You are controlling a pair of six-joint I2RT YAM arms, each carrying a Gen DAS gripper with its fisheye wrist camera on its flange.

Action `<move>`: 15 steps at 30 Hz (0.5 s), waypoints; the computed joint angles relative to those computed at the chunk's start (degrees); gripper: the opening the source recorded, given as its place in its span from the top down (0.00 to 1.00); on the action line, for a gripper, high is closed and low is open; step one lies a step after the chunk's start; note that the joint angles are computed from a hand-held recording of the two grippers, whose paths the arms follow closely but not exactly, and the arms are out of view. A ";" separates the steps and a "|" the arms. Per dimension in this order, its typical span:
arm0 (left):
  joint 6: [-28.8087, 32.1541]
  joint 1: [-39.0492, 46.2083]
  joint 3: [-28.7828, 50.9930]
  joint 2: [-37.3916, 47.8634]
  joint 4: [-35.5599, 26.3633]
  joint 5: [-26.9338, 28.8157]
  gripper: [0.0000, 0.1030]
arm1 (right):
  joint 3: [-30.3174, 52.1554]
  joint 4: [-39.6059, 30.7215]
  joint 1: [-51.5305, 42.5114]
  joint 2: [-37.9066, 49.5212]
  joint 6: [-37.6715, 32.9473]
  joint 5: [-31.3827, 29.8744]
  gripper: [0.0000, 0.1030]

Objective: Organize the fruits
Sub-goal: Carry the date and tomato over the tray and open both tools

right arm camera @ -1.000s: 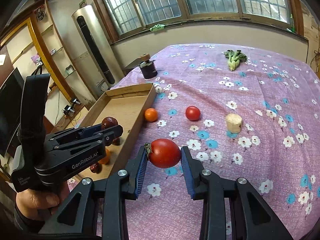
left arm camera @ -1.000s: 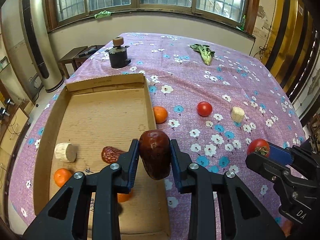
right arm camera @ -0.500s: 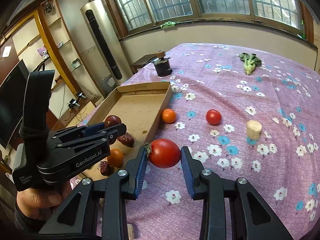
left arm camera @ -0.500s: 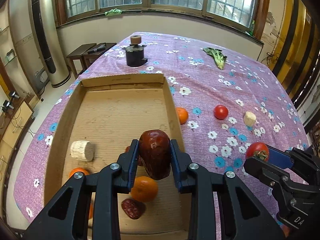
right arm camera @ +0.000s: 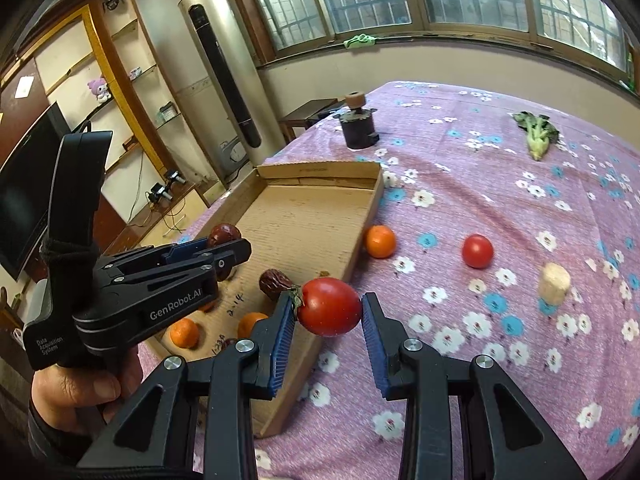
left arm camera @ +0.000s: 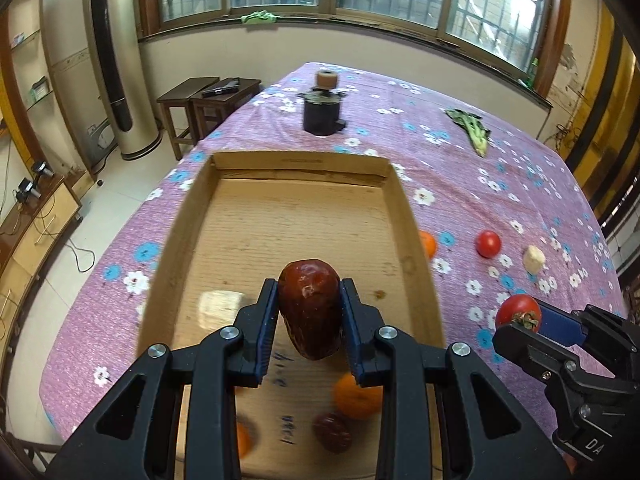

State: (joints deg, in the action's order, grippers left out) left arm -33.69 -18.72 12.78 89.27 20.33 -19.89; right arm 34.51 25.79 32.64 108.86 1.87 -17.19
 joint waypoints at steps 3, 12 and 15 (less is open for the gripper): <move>3.07 4.99 -0.84 -0.70 1.06 2.50 0.73 | 2.56 -0.77 1.38 1.83 0.50 0.09 0.67; 12.17 19.51 3.00 6.44 3.59 9.25 0.73 | 15.43 -6.21 5.59 10.93 1.66 1.08 0.67; 13.47 21.51 5.75 10.86 3.95 10.05 0.73 | 20.72 -8.72 6.98 15.38 1.60 2.24 0.67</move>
